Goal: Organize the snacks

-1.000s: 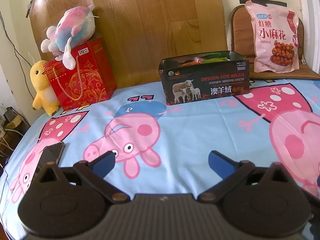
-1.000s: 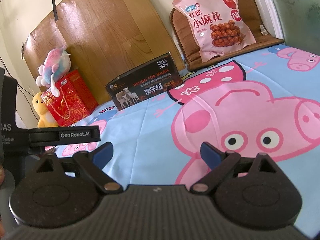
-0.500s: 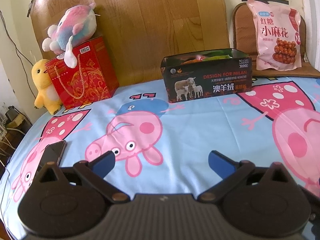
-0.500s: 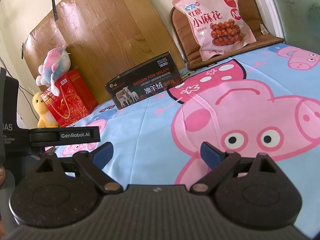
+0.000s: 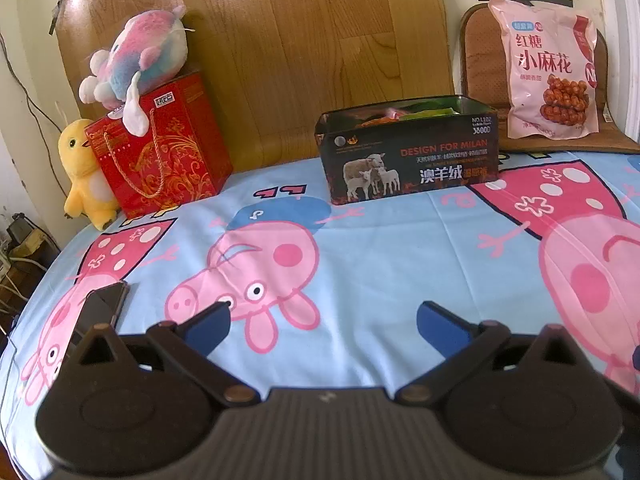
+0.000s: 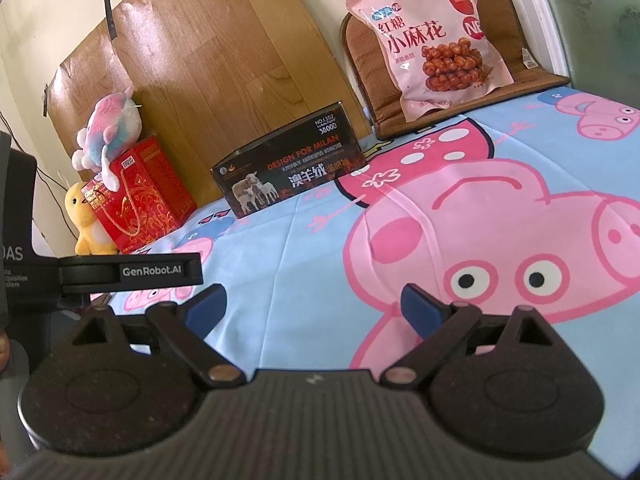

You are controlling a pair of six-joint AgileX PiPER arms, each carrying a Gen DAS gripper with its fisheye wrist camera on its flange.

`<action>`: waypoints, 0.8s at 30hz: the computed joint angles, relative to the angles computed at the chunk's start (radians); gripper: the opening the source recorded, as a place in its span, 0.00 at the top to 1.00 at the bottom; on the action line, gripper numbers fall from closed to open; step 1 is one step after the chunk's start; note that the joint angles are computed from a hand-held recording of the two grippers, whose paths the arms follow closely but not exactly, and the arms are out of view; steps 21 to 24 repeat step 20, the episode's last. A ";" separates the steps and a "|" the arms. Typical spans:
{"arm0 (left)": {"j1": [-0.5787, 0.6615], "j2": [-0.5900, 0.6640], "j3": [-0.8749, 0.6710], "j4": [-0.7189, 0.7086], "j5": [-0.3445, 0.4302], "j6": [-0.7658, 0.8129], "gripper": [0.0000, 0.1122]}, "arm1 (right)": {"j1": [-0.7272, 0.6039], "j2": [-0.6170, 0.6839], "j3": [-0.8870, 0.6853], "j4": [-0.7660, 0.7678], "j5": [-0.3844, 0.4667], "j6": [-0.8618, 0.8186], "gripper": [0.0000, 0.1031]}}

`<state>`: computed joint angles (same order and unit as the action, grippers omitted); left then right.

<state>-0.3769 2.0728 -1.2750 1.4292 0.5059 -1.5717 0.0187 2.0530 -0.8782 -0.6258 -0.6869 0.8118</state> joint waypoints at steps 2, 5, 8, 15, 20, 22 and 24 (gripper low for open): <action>-0.002 0.001 -0.002 -0.006 0.001 0.005 0.08 | 0.002 0.000 0.000 0.002 0.001 -0.001 0.07; -0.001 0.001 -0.003 -0.011 -0.002 0.010 0.08 | 0.002 0.000 0.000 0.001 0.001 0.000 0.07; 0.001 0.001 -0.004 -0.023 -0.007 0.021 0.08 | 0.000 0.000 -0.002 -0.002 0.002 0.002 0.07; 0.010 -0.004 0.001 -0.033 -0.038 0.033 0.08 | 0.003 0.003 -0.001 0.001 0.001 0.000 0.07; 0.009 -0.016 0.025 0.032 -0.065 -0.016 0.08 | 0.003 0.006 -0.003 0.000 0.001 -0.001 0.07; 0.009 -0.016 0.025 0.032 -0.065 -0.016 0.08 | 0.003 0.006 -0.003 0.000 0.001 -0.001 0.07; 0.009 -0.016 0.025 0.032 -0.065 -0.016 0.08 | 0.003 0.006 -0.003 0.000 0.001 -0.001 0.07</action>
